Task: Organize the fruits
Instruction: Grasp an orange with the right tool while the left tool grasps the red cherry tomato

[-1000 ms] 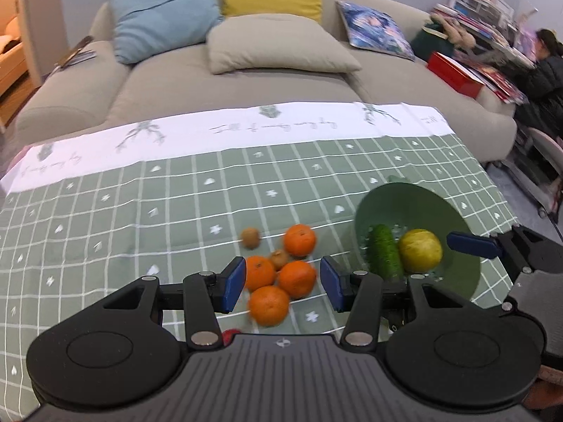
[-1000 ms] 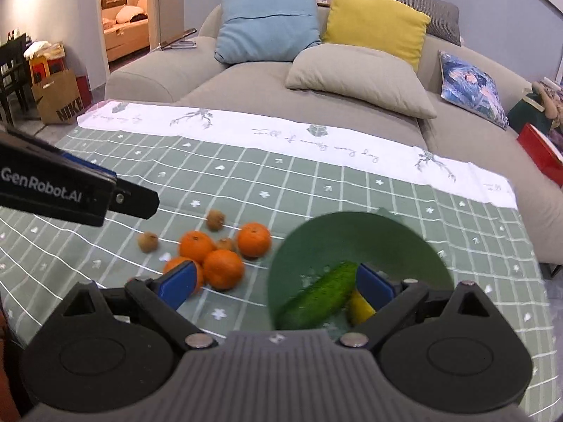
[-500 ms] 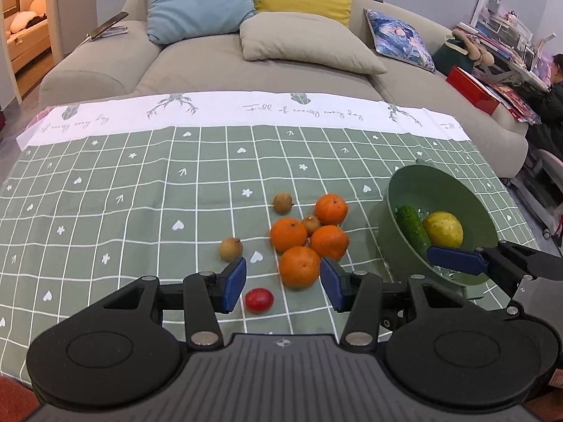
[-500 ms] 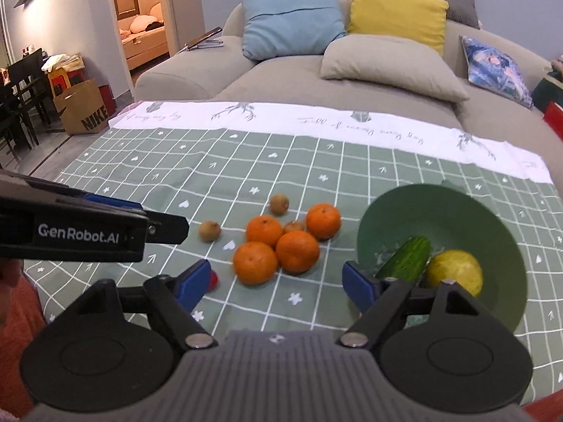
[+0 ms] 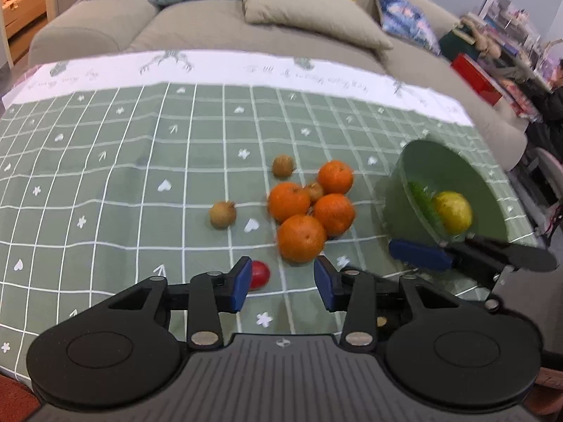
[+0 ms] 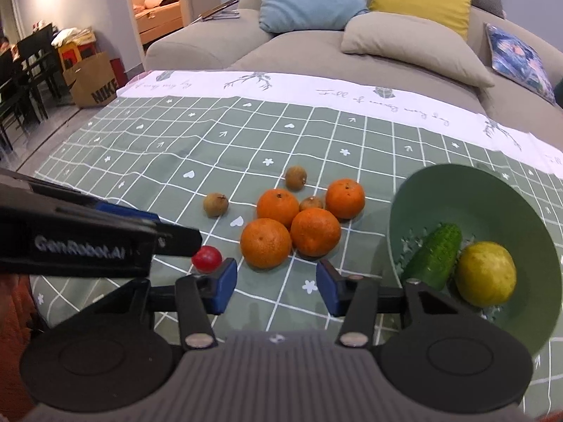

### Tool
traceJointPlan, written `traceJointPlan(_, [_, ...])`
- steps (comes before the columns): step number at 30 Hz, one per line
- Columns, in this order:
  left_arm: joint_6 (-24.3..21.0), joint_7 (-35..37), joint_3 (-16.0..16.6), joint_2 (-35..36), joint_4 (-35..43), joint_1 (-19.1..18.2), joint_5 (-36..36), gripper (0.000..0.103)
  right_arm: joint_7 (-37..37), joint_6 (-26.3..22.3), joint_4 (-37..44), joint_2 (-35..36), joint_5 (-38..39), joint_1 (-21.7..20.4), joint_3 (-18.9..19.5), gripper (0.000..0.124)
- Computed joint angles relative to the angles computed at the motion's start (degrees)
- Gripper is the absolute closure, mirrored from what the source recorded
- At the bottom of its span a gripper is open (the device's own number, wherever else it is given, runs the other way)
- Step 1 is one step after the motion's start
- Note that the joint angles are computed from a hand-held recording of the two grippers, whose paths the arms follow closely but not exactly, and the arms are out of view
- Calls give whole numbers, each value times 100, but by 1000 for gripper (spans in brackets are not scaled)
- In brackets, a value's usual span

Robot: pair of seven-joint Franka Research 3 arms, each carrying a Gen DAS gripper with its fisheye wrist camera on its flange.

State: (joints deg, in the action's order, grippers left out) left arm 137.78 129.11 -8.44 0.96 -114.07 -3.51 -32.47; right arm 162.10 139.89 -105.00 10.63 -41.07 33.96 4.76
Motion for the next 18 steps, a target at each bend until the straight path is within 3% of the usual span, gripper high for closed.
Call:
traceJointPlan(4, [-460,-535,9,360,362,74,341,60,-339,186,64,175,-129,-7,-43,78])
traceJointPlan(18, [-729,-1054,-259,1019,929,236,979,60,-1770,474,388,703,15,75,-328,82])
